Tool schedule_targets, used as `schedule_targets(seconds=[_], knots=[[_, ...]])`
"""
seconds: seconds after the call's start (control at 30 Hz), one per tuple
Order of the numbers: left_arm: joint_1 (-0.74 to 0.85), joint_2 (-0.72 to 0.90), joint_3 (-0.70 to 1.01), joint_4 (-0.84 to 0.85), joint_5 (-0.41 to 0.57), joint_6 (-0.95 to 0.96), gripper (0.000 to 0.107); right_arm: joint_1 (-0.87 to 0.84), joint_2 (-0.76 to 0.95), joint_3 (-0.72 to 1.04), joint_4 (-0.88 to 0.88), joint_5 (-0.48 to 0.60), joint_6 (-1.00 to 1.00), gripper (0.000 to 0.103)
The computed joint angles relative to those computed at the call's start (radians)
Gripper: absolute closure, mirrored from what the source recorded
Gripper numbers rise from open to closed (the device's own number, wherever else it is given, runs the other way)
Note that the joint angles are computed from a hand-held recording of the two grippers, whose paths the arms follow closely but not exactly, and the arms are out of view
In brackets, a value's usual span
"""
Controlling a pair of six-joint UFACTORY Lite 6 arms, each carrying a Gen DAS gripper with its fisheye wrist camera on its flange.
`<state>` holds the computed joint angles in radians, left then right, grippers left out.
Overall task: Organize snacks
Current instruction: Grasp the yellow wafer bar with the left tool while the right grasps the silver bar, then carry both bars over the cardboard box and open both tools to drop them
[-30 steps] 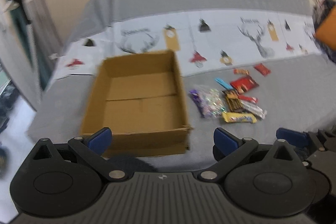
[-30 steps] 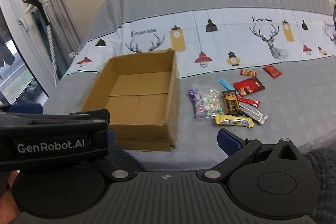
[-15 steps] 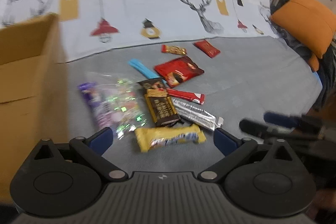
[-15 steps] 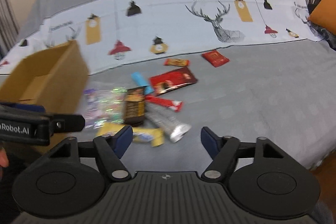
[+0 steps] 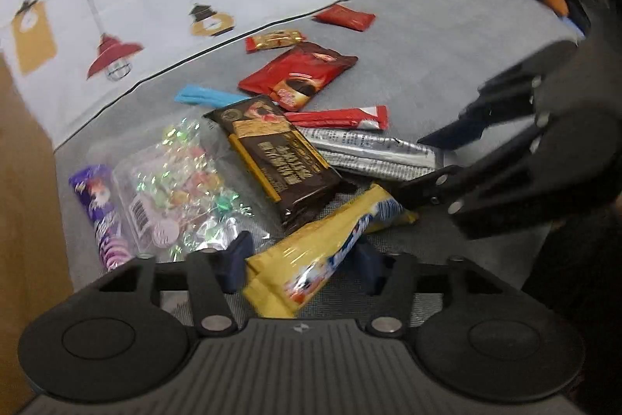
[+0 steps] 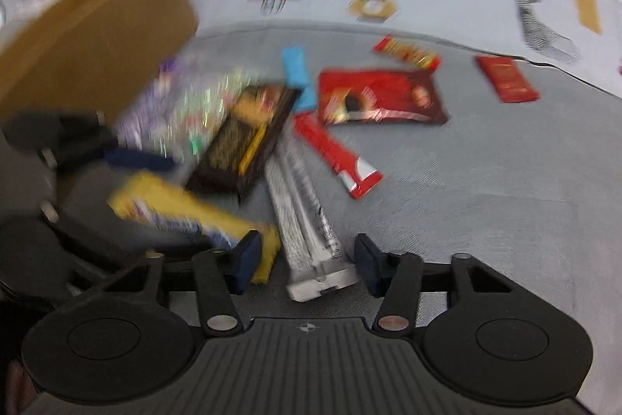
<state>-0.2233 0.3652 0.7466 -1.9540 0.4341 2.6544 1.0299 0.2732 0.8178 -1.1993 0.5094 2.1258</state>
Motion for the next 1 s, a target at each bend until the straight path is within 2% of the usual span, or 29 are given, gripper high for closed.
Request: schedule_targets(seconds=[0.07, 0.13, 0.23, 0.3, 0.33, 0.37, 0.4, 0.43, 0.47, 0.5, 0.53, 0.6, 0.63, 0.67, 0.7, 0.73, 0.77, 0.8, 0.9, 1.0], knots=[[0.022, -0.044, -0.021, 0.063, -0.006, -0.093, 0.069, 0.022, 0.012, 0.015, 0.018, 0.036, -0.006, 0.062], [0.049, -0.087, -0.045, 0.11, -0.025, -0.181, 0.074, 0.044, 0.01, 0.019, 0.059, 0.07, 0.013, 0.063], [0.077, -0.131, -0.076, 0.173, -0.09, -0.327, 0.074, 0.113, 0.034, 0.072, 0.183, 0.188, 0.001, 0.064], [0.108, -0.147, -0.106, 0.219, -0.059, -0.333, 0.074, 0.162, 0.033, 0.089, 0.223, 0.23, 0.037, 0.064], [0.113, -0.159, -0.125, 0.211, -0.045, -0.289, 0.07, 0.179, 0.044, 0.1, 0.235, 0.23, 0.05, 0.063], [0.108, -0.167, -0.137, 0.202, -0.042, -0.26, 0.058, 0.19, 0.057, 0.111, 0.243, 0.227, 0.057, 0.063], [0.104, -0.17, -0.142, 0.196, -0.034, -0.237, 0.053, 0.197, 0.071, 0.121, 0.236, 0.227, 0.064, 0.061], [0.096, -0.17, -0.146, 0.172, -0.026, -0.203, 0.046, 0.203, 0.085, 0.138, 0.225, 0.242, 0.064, 0.056], [0.086, -0.167, -0.15, 0.113, -0.022, -0.144, 0.045, 0.204, 0.096, 0.15, 0.206, 0.256, 0.072, 0.049], [0.078, -0.161, -0.151, 0.062, -0.016, -0.088, 0.045, 0.206, 0.093, 0.143, 0.167, 0.259, 0.112, 0.031], [0.066, -0.144, -0.139, 0.027, -0.015, -0.05, 0.045, 0.201, 0.077, 0.12, 0.111, 0.25, 0.172, 0.018], [0.047, -0.091, -0.09, 0.052, -0.013, -0.066, 0.048, 0.18, 0.069, 0.094, 0.046, 0.231, 0.231, 0.017], [0.05, -0.058, -0.066, 0.064, 0.008, -0.064, 0.059, 0.16, 0.078, 0.094, 0.041, 0.214, 0.218, 0.02], [0.054, -0.045, -0.061, 0.059, 0.031, -0.047, 0.075, 0.131, 0.087, 0.091, 0.04, 0.179, 0.202, 0.025], [0.055, -0.033, -0.05, 0.076, 0.044, -0.06, 0.082, 0.103, 0.097, 0.095, 0.057, 0.142, 0.175, 0.047], [0.051, -0.033, -0.044, 0.091, 0.041, -0.091, 0.091, 0.097, 0.11, 0.104, 0.054, 0.147, 0.158, 0.051], [0.046, -0.037, -0.041, 0.103, 0.034, -0.121, 0.091, 0.09, 0.119, 0.126, 0.071, 0.154, 0.105, 0.059], [0.044, -0.046, -0.04, 0.13, 0.026, -0.17, 0.091, 0.088, 0.129, 0.146, 0.083, 0.158, 0.06, 0.075], [0.058, -0.086, -0.057, 0.228, 0.029, -0.29, 0.091, 0.1, 0.158, 0.212, 0.165, 0.203, -0.029, 0.081], [0.096, -0.204, -0.131, 0.291, 0.065, -0.298, 0.091, 0.151, 0.123, 0.233, 0.152, 0.264, 0.015, 0.084]])
